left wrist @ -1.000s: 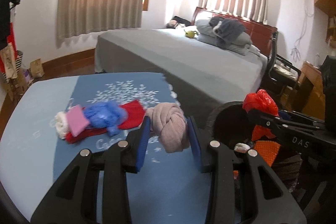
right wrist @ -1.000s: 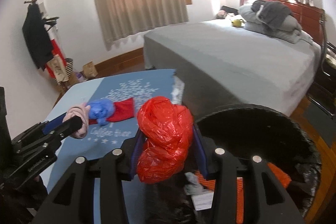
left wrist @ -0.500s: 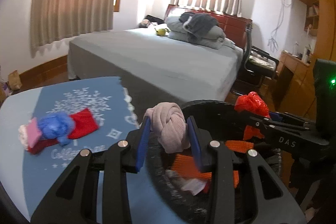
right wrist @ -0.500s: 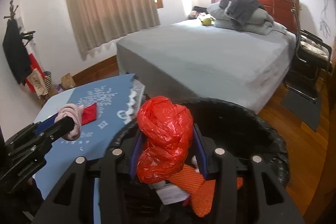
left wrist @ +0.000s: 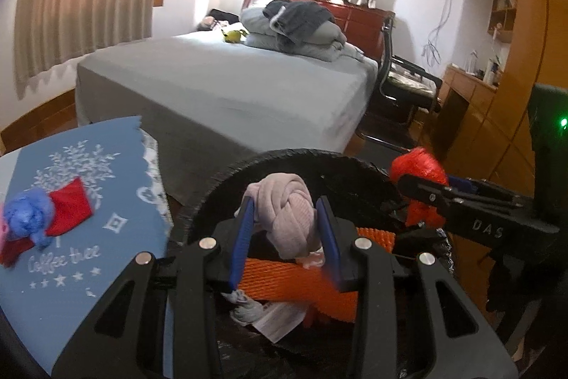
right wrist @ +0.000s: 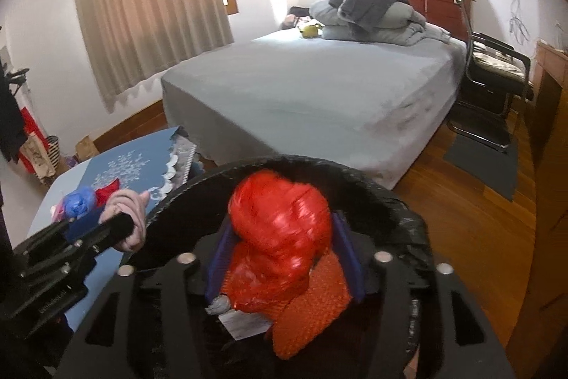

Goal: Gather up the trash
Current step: 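Open both grippers to drop the pink cloth and red bag into the bin, then move both grippers back over the remaining items on the table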

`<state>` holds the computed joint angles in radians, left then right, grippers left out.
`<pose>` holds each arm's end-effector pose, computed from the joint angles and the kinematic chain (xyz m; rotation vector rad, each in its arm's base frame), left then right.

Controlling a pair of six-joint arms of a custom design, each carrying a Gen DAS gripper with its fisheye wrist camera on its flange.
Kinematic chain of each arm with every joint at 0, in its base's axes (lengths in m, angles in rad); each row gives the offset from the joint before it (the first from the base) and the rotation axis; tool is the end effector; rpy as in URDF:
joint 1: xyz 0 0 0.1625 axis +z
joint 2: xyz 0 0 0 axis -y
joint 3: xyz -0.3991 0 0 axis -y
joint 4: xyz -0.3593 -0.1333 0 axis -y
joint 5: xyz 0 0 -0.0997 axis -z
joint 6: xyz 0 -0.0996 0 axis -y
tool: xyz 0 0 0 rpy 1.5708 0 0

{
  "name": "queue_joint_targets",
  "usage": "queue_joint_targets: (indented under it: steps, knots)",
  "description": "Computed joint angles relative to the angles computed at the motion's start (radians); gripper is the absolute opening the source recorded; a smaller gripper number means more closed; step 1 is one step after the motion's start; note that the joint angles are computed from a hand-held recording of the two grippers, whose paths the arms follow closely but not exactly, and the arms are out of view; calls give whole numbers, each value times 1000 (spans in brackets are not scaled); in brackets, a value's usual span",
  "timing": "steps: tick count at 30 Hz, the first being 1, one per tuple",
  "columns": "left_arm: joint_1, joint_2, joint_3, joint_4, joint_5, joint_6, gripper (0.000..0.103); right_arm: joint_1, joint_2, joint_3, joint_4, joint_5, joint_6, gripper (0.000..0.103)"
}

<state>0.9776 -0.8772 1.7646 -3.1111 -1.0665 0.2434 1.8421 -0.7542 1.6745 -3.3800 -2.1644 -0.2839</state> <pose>-0.1929 -0.6107 0.1821 0.8469 2.4621 -0.9811 0.2450 -0.5914 0.1752 0.3123 -2.3345 1.1054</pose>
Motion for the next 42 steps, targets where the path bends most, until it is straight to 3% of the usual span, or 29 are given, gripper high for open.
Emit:
queue_joint_targets:
  steps: [7,10,12,23,30,42]
  knots:
    - [3,10,-1,-7,-27,5,67,-5,-12,13,-40,-17,-6,77]
    - [2,-8,18,-35,-7,8,77,-1,-8,13,-63,-27,-16,95]
    - [0,-24,35,-61,25,14,86,3,-6,11,-65,-26,-8,97]
    - [18,-163,125,-169,214,35,91,42,59,-48,-17,17,-12,97]
    - [42,-247,161,-203,330,40,91,82,150,-151,61,75,-23,97]
    - [101,-323,169,-268,440,97,91,141,328,-380,173,146,-66,97]
